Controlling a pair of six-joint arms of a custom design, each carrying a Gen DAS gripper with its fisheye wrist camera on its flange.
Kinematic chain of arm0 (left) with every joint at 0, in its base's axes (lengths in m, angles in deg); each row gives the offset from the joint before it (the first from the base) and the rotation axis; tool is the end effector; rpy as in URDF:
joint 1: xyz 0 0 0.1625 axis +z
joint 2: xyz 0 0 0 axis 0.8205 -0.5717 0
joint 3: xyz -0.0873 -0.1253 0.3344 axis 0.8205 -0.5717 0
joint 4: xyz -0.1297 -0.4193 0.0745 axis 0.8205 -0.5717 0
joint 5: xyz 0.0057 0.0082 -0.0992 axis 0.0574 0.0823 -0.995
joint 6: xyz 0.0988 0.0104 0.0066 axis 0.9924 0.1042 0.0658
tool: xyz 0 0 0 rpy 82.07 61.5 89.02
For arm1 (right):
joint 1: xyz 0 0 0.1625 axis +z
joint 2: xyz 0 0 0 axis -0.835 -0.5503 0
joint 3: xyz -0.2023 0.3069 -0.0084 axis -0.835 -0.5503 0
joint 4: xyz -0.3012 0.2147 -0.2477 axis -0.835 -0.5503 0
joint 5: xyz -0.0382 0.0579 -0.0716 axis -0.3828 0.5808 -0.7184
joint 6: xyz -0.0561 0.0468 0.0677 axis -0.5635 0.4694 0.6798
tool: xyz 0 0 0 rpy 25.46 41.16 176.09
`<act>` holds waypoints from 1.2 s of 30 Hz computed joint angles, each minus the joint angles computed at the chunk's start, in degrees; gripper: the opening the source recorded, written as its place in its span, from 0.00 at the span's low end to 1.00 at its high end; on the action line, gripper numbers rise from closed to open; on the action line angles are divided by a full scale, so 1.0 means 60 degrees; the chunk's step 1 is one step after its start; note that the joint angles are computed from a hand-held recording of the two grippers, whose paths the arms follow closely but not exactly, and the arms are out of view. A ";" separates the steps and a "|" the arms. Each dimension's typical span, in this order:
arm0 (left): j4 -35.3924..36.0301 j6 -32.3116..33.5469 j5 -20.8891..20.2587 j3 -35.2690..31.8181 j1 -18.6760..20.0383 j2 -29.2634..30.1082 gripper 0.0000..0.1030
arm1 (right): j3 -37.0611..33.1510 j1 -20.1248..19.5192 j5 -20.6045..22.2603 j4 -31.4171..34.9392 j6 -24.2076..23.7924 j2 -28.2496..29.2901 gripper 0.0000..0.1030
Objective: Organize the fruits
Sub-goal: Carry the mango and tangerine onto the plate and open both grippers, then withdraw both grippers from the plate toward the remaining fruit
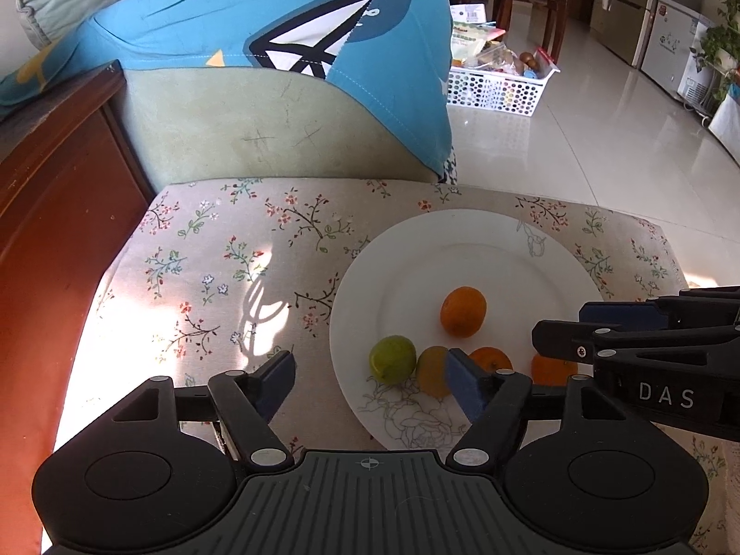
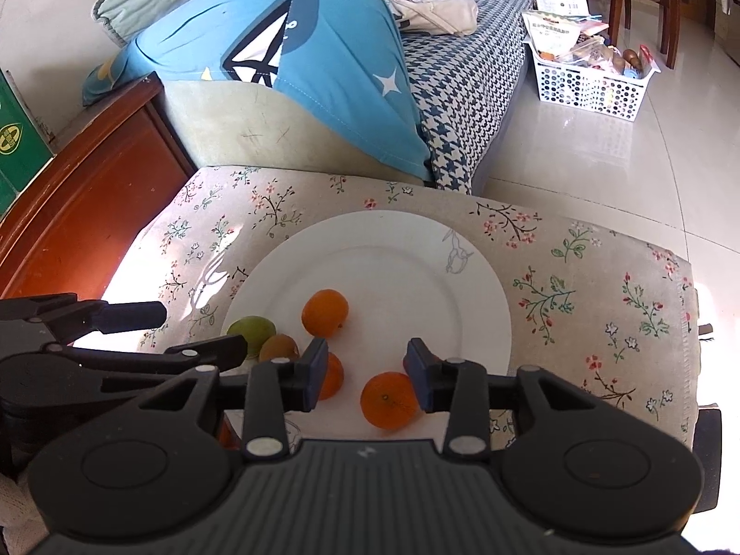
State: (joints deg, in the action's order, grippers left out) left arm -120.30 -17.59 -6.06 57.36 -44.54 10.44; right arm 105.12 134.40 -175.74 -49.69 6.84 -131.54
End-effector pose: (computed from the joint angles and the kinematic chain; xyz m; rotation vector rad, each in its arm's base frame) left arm -0.4156 -0.2823 -0.0167 0.2609 2.2107 -0.7271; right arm 0.0497 -0.3356 0.3398 0.7257 -2.6174 0.5505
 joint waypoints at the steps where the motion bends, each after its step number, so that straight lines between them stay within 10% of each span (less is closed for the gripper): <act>1: 0.0124 -0.0065 -0.0059 -0.0026 -0.0038 -0.0023 0.70 | 0.0006 0.0008 -0.0009 0.0012 -0.0021 -0.0009 0.37; 36: 0.3199 -0.3118 -0.1782 0.1217 -0.1212 -0.2251 0.80 | 0.0776 0.0291 0.0035 0.3265 -0.1783 -0.1842 0.43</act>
